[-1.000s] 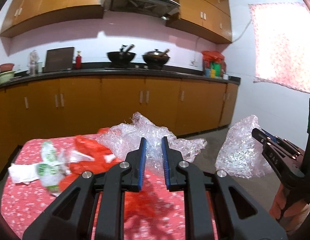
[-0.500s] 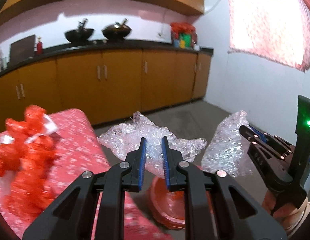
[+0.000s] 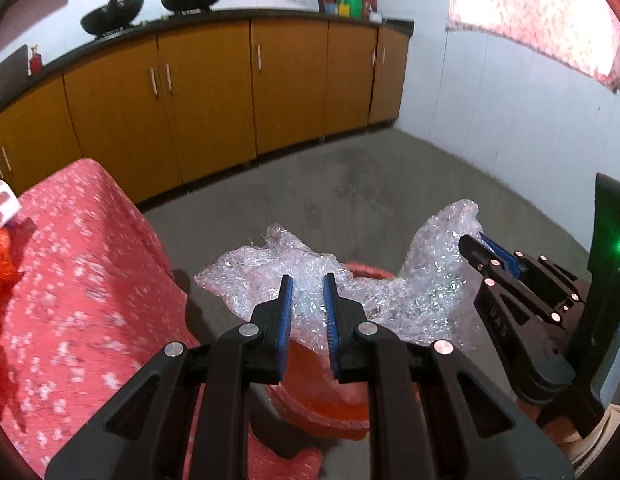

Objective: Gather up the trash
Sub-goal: 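Carry both bubble wraps over the orange basket and open both tools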

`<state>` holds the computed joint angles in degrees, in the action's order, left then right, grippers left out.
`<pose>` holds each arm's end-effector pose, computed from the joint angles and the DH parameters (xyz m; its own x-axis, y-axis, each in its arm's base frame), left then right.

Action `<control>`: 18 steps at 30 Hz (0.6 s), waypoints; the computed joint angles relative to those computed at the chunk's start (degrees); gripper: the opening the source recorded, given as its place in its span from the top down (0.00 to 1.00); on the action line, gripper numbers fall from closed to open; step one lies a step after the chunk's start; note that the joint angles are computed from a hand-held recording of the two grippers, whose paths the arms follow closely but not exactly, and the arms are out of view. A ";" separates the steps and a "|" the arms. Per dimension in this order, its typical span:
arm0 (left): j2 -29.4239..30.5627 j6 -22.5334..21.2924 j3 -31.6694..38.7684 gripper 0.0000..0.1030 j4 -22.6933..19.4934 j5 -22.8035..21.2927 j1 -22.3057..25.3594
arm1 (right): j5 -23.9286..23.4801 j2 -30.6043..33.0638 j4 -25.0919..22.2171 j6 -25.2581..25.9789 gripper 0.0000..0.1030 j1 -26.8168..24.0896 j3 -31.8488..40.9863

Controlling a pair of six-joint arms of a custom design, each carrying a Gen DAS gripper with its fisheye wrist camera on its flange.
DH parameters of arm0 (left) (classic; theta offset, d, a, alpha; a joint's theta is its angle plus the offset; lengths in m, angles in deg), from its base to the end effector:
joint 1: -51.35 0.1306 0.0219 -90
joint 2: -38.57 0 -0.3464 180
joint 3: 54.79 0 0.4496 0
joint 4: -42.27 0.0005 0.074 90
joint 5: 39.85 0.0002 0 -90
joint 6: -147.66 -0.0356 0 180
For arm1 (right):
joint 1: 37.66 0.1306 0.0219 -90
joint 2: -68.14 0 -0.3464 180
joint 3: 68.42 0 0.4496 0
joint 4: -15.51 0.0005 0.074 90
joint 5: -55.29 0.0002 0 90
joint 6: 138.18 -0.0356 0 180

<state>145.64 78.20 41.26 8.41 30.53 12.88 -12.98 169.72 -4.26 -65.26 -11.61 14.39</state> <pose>0.5089 -0.3898 0.2998 -0.6576 0.1004 -0.7467 0.1805 0.9832 -0.0267 0.5457 0.2515 0.2584 -0.5785 0.0209 -0.8154 0.0231 0.9997 0.0092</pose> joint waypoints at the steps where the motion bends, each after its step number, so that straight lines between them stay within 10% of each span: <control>1: 0.70 0.23 0.72 0.85 -0.11 0.47 -0.04 | -0.28 0.47 0.08 0.05 0.90 -0.12 0.11; 18: 9.14 3.08 9.10 0.84 -6.12 1.16 -0.75 | -8.53 4.99 0.84 0.39 0.86 -2.22 2.40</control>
<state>154.78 81.27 50.36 2.29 31.69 12.13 -21.51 174.71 -3.42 -64.87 -13.83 16.80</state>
